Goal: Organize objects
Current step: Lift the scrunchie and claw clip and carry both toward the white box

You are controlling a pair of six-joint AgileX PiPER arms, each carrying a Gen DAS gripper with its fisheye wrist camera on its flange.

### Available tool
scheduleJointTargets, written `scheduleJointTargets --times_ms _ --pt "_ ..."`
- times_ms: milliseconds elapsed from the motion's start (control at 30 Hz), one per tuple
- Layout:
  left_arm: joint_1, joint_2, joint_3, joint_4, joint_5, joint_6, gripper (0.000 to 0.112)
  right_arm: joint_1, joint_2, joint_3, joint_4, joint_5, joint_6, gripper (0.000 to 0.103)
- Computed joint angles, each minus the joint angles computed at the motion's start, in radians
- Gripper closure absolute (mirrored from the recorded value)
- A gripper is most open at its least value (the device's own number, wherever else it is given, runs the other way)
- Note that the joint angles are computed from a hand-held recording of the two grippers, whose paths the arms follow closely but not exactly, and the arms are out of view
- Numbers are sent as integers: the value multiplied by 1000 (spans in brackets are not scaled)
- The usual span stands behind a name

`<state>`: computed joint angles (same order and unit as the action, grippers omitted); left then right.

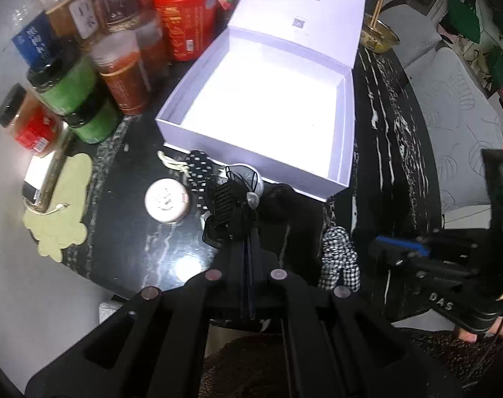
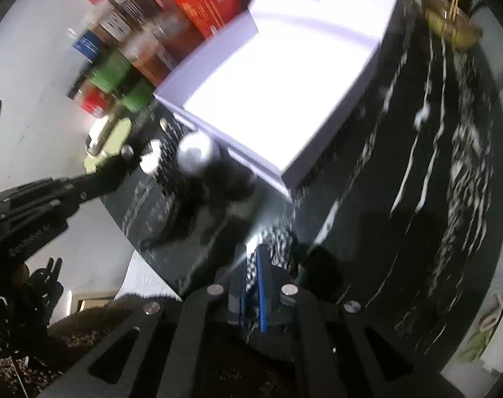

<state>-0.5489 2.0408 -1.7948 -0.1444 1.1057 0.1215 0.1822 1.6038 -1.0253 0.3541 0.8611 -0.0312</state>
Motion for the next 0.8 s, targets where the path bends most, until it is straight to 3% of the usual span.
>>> scheduleJointTargets --times_ms 67,133,200,233,567,800 --pt "-14 -5 15 0 -20 0 111 -16 6 14 13 1 -14 96" --pt "-24 -8 29 -3 -31 -8 111 -33 10 31 32 -5 -45 80" --pt "-34 -13 52 0 -46 -25 111 -41 17 42 32 -10 -68 42" --pt "-39 -18 70 3 -56 -35 110 -46 20 49 41 -13 -89 39" --pt "-72 -145 335 72 -182 -231 111 -33 107 113 102 -47 -230 39" --pt "-87 -194 412 115 -182 -318 110 13 127 132 72 -101 -212 38"
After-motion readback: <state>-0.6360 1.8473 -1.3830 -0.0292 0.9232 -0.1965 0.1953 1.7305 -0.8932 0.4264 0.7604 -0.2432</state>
